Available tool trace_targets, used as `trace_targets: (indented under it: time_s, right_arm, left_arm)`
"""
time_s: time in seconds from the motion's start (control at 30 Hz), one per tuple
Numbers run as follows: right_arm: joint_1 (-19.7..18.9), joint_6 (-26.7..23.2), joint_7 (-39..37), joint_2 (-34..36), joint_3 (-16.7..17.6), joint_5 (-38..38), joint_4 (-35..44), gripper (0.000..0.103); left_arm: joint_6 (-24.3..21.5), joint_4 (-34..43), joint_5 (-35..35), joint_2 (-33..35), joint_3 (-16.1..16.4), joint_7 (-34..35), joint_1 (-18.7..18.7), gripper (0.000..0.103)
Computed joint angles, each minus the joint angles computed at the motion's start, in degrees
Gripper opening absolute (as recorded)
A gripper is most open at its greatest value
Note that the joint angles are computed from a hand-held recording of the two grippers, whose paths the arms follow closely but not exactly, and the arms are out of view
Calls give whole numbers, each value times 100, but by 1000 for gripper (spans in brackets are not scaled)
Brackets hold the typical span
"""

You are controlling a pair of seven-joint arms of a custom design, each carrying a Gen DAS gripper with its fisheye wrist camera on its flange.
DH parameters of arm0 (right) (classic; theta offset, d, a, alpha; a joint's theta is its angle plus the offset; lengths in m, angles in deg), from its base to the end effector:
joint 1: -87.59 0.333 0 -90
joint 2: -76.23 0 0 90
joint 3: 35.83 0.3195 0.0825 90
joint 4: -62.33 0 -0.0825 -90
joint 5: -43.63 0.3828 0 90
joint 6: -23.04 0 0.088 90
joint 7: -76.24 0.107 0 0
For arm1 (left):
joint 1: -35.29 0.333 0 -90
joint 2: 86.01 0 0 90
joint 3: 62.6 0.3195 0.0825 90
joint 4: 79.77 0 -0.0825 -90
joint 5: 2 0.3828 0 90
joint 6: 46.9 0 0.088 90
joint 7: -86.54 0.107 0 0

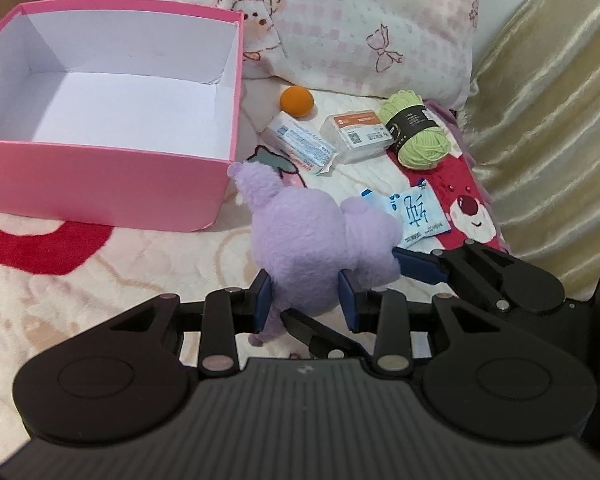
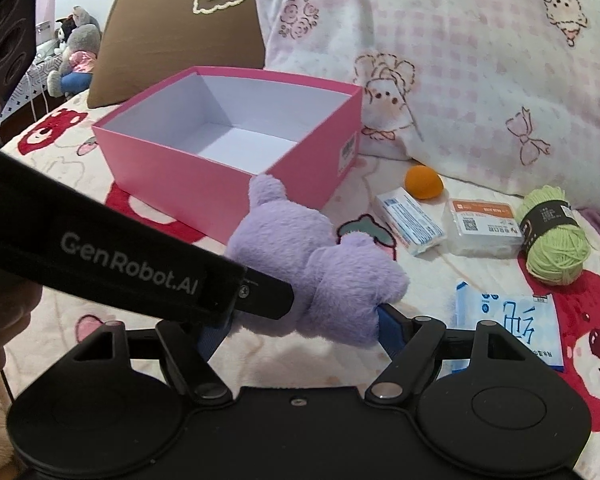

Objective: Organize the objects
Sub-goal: 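Lift the plush toy with the left gripper over the pink box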

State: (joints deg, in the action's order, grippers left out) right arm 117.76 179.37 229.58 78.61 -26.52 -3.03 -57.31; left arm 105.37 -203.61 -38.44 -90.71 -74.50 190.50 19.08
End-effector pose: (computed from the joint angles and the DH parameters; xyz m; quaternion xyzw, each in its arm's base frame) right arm 0.4391 0.3959 0.4675 -0.7295 0.5730 -0.2241 0.2990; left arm 0.5010 -0.2514 0.4968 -0.5735 0.7436 -0.3438 0.0012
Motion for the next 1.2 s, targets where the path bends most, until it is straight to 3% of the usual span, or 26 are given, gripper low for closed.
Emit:
trace_targets:
  time_s: [0.3,0.4,0.8,1.2]
  right_arm:
    - [91,-238,-102,-96,102,-104,265,81]
    - [75,-120,-311,-90,112,76,320,81]
    - [222,-162,-951,200,62,566,874,81]
    - [470,-408,-1381,678,-110,415,1635,79]
  left_arm:
    - [56,-189,58,-505,154,133,-45,34]
    - [41,-205,408,-609,154,-49,-2,34]
    - [42,-185,627,-740,330,-160,79,35]
    - [246,-142,424,-667,486,-3,132,36]
